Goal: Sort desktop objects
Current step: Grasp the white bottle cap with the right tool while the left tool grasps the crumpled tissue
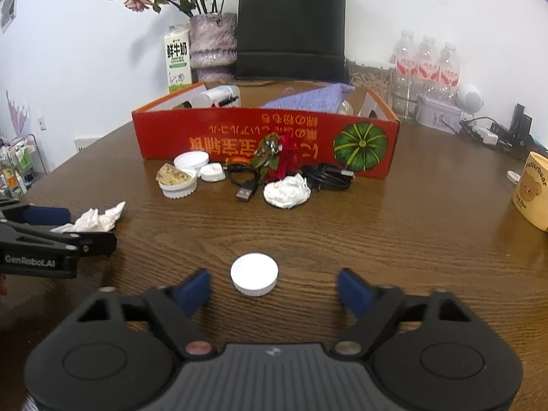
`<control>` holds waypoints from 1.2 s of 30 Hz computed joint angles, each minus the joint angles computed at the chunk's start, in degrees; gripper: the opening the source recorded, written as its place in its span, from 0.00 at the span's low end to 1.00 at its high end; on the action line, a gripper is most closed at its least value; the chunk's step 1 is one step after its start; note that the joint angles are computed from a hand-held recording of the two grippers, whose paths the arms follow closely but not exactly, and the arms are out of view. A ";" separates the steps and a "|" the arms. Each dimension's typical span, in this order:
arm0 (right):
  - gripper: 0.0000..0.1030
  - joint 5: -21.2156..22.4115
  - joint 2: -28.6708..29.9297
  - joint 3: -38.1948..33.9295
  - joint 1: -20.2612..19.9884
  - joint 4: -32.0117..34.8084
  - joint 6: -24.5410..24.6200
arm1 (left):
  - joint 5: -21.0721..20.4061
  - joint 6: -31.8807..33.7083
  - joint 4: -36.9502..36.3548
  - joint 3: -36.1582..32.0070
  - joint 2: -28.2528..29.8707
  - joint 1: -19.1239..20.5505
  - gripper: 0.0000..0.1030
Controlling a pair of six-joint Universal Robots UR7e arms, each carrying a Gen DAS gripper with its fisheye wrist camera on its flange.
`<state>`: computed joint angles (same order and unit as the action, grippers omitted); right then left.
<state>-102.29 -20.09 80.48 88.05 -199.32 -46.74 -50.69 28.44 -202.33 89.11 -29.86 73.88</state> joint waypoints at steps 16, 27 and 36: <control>0.26 1.85 -0.33 0.81 -0.10 -0.66 -0.72 | -0.95 1.68 -2.74 0.03 0.72 -0.45 0.24; 0.26 4.19 -0.58 0.24 0.20 -2.08 -0.61 | -2.53 2.64 -4.48 -1.05 0.98 -1.04 0.23; 0.26 7.35 0.03 -3.35 1.38 -2.94 -1.15 | -4.99 5.80 -7.09 -5.04 1.95 -2.61 0.23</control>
